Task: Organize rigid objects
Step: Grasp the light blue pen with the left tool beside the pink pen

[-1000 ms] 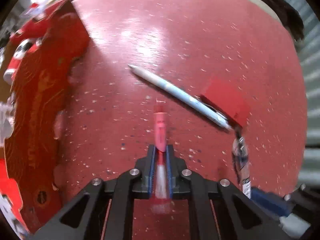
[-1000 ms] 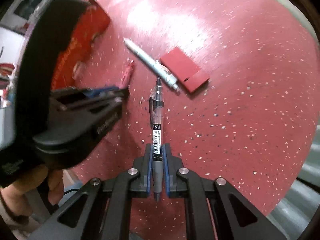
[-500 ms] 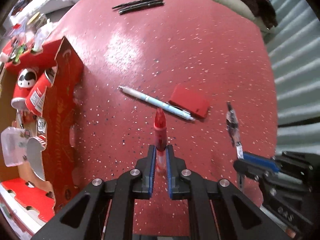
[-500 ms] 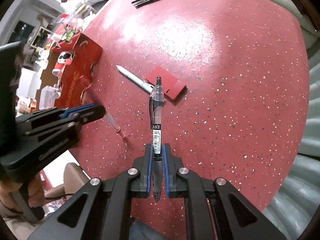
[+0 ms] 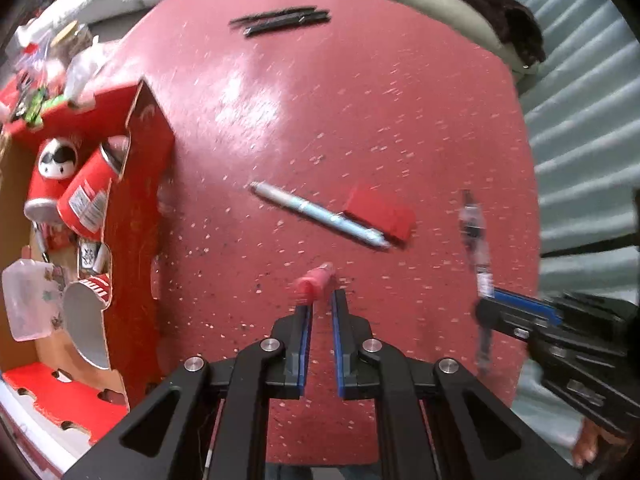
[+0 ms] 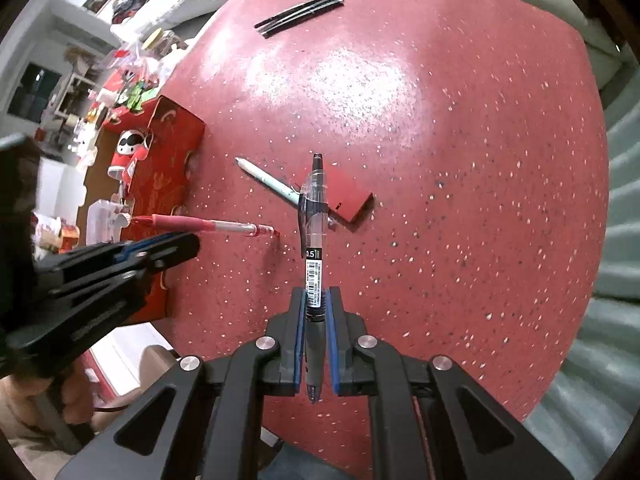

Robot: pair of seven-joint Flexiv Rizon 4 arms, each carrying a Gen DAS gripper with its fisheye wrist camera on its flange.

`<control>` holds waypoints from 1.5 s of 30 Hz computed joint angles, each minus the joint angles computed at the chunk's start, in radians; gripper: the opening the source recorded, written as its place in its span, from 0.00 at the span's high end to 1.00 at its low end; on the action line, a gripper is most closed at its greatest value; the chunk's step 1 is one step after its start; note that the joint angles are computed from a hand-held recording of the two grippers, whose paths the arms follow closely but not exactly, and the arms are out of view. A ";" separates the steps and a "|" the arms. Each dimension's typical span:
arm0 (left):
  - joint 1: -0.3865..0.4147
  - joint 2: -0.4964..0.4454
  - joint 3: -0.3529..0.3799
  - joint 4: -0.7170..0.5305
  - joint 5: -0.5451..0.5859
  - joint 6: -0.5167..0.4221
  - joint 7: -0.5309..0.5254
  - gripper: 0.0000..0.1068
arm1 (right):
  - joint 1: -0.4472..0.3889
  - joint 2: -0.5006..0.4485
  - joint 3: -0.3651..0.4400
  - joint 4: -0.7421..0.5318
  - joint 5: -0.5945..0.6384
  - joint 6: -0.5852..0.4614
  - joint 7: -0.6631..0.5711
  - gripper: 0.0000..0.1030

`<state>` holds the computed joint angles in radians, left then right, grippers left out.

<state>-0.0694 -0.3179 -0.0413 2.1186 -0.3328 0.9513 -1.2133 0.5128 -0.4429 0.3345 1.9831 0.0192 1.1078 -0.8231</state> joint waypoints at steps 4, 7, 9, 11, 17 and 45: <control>0.017 -0.052 -0.014 -0.009 -0.034 -0.010 0.012 0.90 | 0.004 0.013 -0.001 0.017 0.005 -0.005 0.018 0.90; 0.030 -0.078 -0.032 0.001 -0.111 0.013 -0.010 0.90 | 0.002 0.027 -0.002 0.031 0.007 -0.007 0.029 0.90; 0.037 -0.097 -0.033 -0.002 -0.160 -0.006 -0.071 0.90 | -0.001 0.035 -0.002 0.040 0.008 -0.008 0.031 0.90; 0.028 -0.117 -0.017 -0.010 -0.175 -0.017 -0.174 0.90 | -0.004 0.039 -0.001 0.046 0.012 -0.008 0.030 0.90; 0.015 -0.165 -0.018 -0.020 -0.239 0.010 -0.463 0.90 | -0.017 0.049 0.007 0.061 0.026 -0.016 0.010 0.90; -0.039 -0.221 -0.006 -0.089 -0.044 0.039 -0.964 0.46 | -0.032 0.134 -0.009 0.136 0.037 -0.037 -0.018 0.90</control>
<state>-0.1083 -0.5390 -0.0473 2.0292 -0.3767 0.9905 -2.1778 0.4808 -0.3087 0.3252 2.1188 0.0564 1.0712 -0.8415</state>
